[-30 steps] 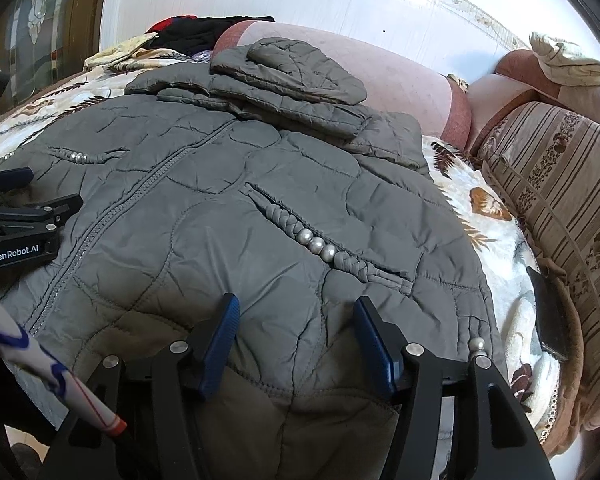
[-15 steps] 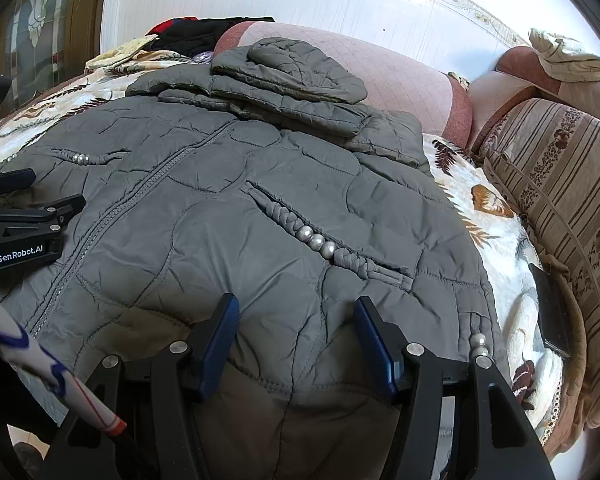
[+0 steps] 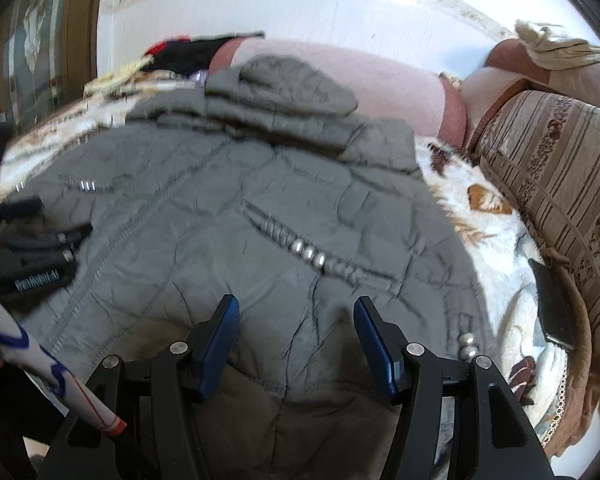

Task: Fold large clothes

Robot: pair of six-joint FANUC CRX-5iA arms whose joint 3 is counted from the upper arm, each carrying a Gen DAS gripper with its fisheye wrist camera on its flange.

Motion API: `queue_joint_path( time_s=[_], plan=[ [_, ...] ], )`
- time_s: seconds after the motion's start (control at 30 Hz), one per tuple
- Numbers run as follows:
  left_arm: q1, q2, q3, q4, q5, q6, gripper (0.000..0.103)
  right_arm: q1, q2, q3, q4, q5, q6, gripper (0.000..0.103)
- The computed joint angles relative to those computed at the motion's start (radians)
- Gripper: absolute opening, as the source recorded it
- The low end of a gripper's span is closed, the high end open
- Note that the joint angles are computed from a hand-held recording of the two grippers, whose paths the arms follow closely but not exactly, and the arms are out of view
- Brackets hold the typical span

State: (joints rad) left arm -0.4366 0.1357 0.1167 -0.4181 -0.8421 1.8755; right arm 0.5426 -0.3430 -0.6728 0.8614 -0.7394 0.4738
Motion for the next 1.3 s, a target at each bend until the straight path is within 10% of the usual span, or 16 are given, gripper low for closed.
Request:
queue_joint_path(
  time_s=[0.33, 1.3],
  plan=[
    [-0.002, -0.037, -0.037, -0.009, 0.009, 0.003, 0.086, 0.042, 0.029, 0.047, -0.164, 0.003, 0.173, 0.064],
    [0.037, -0.092, -0.121, 0.0, 0.061, 0.043, 0.087, -0.028, -0.071, -0.049, -0.039, 0.067, -0.006, 0.066]
  ],
)
